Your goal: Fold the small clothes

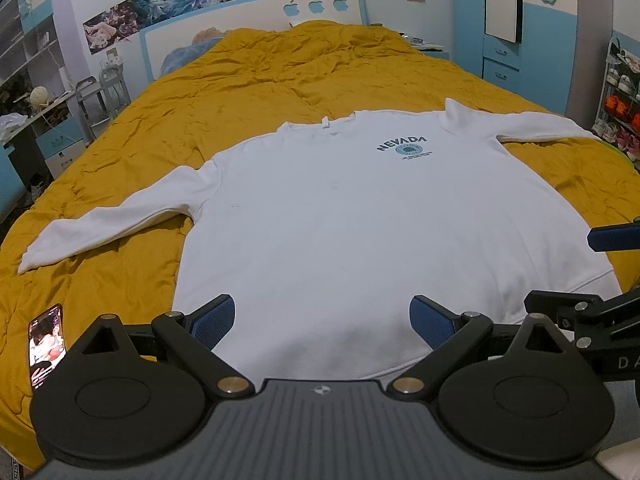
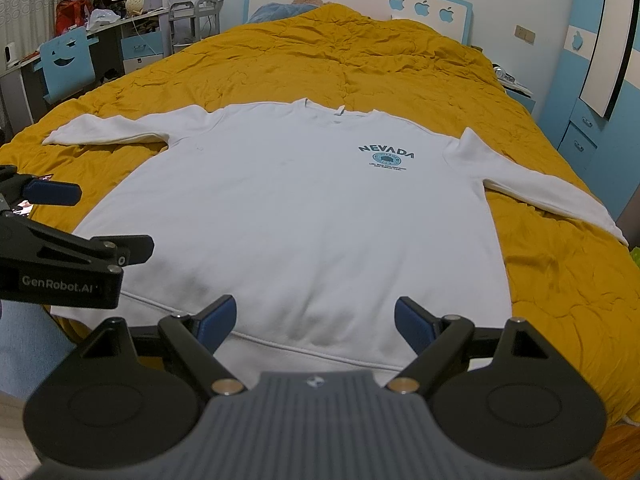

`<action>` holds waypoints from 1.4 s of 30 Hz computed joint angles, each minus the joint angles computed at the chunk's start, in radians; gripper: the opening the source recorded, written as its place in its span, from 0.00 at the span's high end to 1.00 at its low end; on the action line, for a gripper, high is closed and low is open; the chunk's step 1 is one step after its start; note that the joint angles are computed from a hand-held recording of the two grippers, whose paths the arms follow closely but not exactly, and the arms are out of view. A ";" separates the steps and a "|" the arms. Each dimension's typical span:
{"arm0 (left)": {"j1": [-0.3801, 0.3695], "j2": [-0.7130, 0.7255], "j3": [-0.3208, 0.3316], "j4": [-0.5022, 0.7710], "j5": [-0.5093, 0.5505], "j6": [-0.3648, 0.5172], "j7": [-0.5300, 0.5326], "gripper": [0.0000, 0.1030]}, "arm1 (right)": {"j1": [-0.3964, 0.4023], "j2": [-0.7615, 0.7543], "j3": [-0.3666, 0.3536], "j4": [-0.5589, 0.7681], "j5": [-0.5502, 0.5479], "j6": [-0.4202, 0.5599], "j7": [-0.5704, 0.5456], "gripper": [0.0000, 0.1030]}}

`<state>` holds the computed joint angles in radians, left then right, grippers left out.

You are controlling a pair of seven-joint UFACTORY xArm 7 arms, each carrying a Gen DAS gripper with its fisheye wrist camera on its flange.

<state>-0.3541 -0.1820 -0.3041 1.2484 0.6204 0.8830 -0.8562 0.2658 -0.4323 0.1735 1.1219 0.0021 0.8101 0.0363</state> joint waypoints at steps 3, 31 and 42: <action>-0.001 0.007 -0.001 0.008 0.002 0.004 -0.002 0.00 | 0.001 0.000 0.000 0.000 0.000 0.001 0.000 0.20; 0.084 0.022 0.094 0.023 -0.126 -0.224 0.064 0.00 | 0.019 0.072 -0.089 0.040 0.134 -0.166 -0.184 0.20; 0.205 0.074 0.189 0.060 -0.231 -0.235 0.038 0.22 | -0.035 0.414 -0.104 0.401 0.209 -0.109 -0.269 0.20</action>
<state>-0.1495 -0.1081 -0.1155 1.3089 0.3895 0.6478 -0.8178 0.2311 -0.0180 0.0695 1.5227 0.2111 0.7009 -0.2323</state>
